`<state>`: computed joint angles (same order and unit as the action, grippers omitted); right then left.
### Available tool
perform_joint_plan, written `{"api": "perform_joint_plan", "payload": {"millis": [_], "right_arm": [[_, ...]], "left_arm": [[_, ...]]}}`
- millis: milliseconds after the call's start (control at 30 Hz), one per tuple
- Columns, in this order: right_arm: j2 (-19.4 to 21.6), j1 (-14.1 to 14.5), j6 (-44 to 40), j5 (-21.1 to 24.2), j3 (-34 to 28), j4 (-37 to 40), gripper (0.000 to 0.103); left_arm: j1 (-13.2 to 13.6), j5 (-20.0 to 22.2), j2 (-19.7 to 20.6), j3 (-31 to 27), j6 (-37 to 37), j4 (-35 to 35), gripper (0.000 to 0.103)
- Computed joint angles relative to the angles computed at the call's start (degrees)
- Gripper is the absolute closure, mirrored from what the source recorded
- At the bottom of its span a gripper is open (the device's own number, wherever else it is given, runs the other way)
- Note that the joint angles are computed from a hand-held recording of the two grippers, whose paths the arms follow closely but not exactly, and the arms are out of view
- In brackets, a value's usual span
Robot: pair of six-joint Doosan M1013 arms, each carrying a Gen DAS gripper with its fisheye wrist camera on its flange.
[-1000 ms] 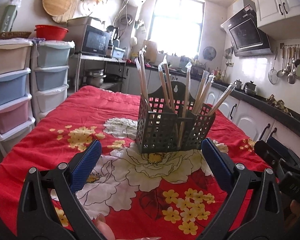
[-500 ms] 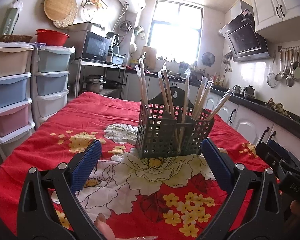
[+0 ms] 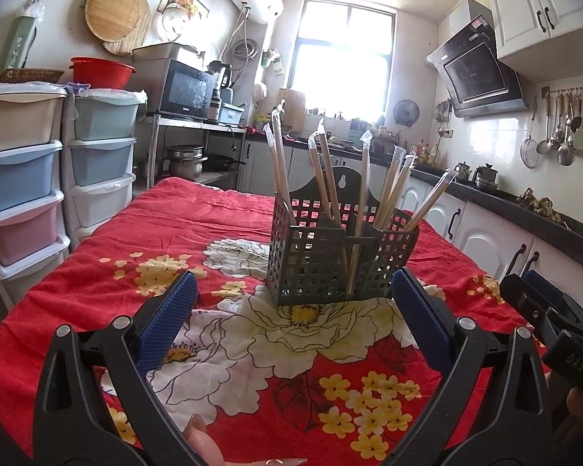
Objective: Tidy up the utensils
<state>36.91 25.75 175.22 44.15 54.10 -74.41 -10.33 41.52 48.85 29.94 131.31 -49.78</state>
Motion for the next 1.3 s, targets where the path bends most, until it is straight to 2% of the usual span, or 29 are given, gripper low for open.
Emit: {"api": "perform_joint_plan", "payload": {"millis": [1300], "right_arm": [[-0.1, 0.0, 0.4, 0.1, 0.2, -0.3, 0.006]], "left_arm": [[0.0, 0.0, 0.0, -0.2, -0.8, 0.7, 0.011]]}}
